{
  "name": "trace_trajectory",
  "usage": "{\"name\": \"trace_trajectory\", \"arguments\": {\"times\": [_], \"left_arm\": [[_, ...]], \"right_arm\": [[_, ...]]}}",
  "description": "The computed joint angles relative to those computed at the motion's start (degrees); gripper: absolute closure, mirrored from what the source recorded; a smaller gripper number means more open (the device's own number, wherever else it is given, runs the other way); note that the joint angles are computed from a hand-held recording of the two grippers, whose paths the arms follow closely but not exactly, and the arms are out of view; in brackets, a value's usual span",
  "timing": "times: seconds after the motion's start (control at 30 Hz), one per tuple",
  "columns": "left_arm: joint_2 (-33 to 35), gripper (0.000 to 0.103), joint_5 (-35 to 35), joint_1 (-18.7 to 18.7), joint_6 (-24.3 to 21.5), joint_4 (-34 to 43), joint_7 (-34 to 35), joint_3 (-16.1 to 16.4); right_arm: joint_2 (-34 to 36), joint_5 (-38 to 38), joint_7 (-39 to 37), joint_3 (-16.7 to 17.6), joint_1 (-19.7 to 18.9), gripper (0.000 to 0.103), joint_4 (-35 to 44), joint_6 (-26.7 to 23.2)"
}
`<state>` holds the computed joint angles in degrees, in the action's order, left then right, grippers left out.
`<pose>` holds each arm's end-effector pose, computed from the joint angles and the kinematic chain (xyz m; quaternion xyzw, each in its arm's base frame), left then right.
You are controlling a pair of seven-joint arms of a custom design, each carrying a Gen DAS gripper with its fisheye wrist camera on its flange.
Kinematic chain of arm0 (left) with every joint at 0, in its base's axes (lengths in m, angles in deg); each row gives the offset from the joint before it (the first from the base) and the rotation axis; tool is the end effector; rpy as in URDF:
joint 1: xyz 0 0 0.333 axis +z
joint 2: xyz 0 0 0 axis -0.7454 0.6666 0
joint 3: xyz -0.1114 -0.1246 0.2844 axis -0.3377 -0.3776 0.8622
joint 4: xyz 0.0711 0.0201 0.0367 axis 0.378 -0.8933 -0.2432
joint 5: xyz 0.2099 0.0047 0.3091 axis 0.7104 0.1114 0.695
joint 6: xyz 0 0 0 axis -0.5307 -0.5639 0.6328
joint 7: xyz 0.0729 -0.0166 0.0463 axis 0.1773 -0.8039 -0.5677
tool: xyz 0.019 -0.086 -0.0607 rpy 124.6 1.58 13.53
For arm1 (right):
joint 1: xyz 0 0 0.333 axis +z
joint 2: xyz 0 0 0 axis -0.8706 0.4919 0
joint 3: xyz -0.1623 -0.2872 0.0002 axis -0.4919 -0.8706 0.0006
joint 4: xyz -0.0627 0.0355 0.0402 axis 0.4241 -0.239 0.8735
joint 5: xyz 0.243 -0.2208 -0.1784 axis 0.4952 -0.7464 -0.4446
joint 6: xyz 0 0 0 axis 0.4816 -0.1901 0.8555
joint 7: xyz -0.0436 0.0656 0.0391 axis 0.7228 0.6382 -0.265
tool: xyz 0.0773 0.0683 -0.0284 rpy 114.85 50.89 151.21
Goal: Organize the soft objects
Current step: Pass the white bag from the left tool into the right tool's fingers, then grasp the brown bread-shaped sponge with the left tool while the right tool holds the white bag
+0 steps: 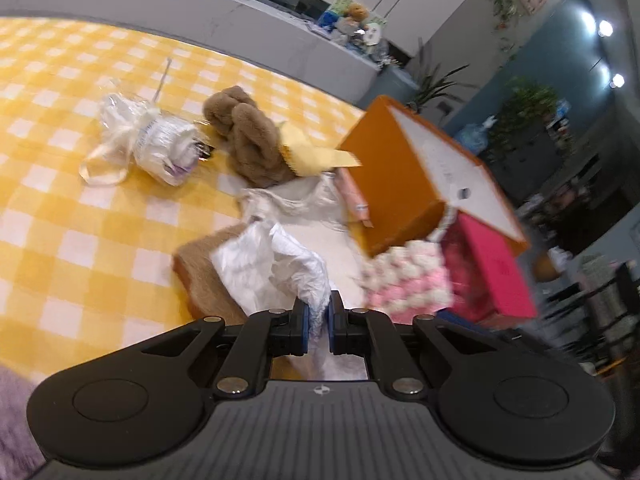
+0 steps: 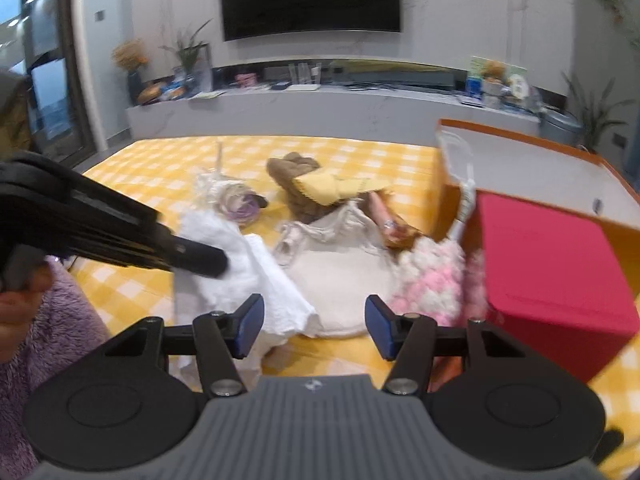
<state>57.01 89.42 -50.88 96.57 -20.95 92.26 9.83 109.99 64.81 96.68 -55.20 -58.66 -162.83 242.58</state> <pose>0.6779 -0.2266 0.4913 -0.7320 0.5459 -0.3985 0.0863 0.6785 0.0555 0.4757 -0.7877 0.4169 -0.1818 0.4156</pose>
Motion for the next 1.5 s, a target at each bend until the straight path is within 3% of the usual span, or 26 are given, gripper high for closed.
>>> {"name": "trace_trajectory", "arguments": {"times": [0.23,0.4,0.47,0.53,0.63,0.67,0.7,0.77,0.9,0.97,1.03,1.07,1.2,1.33,1.43,1.5], "left_arm": [[5.09,0.094,-1.06,0.83,-2.65,5.42,4.18,-1.59],[5.37,0.089,-5.82,5.19,-1.1,3.73,8.63,-6.44],[4.41,0.088,-5.71,4.5,-0.49,2.66,8.02,-5.24],[3.91,0.082,-6.84,5.3,-0.11,1.82,8.31,-6.04],[2.8,0.073,-7.51,5.47,-0.04,0.56,8.31,-6.06],[2.12,0.067,-7.46,5.02,-0.23,0.06,7.48,-5.38],[1.2,0.053,-7.37,4.34,-0.65,-0.55,5.98,-4.35],[-0.9,0.04,-6.87,3.21,0.34,-2.58,3.34,-2.54],[-4.25,0.035,-3.61,1.13,2.45,-6.24,-2.06,1.28],[-4.49,0.032,-3.71,1.89,2.39,-6.82,-2.81,0.69],[-4.13,0.032,-3.68,2.0,1.04,-6.38,-3.64,0.6],[-3.93,0.032,-2.96,1.34,-0.15,-5.87,-4.58,1.33],[-2.94,0.028,-2.33,1.04,-2.5,-4.56,-4.03,1.08],[-1.55,0.025,-0.34,-1.02,-4.86,-2.75,-5.29,2.54],[-0.25,0.024,1.46,-2.55,-4.2,-1.62,-7.56,3.81],[1.11,0.024,0.41,-1.45,-4.36,-0.55,-6.27,2.07]], "right_arm": [[4.03,-5.84,2.14,0.01,0.61,0.046,7.11,-6.81],[7.57,-10.75,3.94,-0.16,1.45,0.046,10.89,-8.29],[9.34,-12.44,5.85,-0.15,1.06,0.044,13.41,-11.23],[11.04,-13.68,6.79,0.09,0.78,0.037,15.7,-13.21],[13.16,-15.19,8.23,0.4,0.62,0.037,18.64,-15.46],[13.7,-15.77,8.75,0.44,0.66,0.037,19.47,-16.14],[14.27,-16.34,9.18,0.46,0.72,0.037,20.3,-16.69],[15.45,-16.83,10.66,0.69,0.51,0.039,22.08,-18.46],[18.9,-16.9,17.06,1.13,-0.54,0.054,27.51,-24.92],[18.21,-16.49,17.25,1.37,-0.81,0.06,26.24,-24.23],[16.37,-16.07,16.06,1.33,-0.64,0.081,23.38,-21.43],[15.66,-15.68,15.44,1.44,-0.82,0.082,22.5,-20.79],[12.91,-13.15,15.39,1.35,-1.14,0.085,18.13,-17.03],[9.48,-9.14,16.55,0.89,-0.87,0.086,12.67,-8.5],[9.82,-10.56,18.76,0.07,-0.8,0.086,13.11,-9.36],[10.2,-11.91,20.53,-0.44,-0.36,0.086,13.14,-9.1]]}}
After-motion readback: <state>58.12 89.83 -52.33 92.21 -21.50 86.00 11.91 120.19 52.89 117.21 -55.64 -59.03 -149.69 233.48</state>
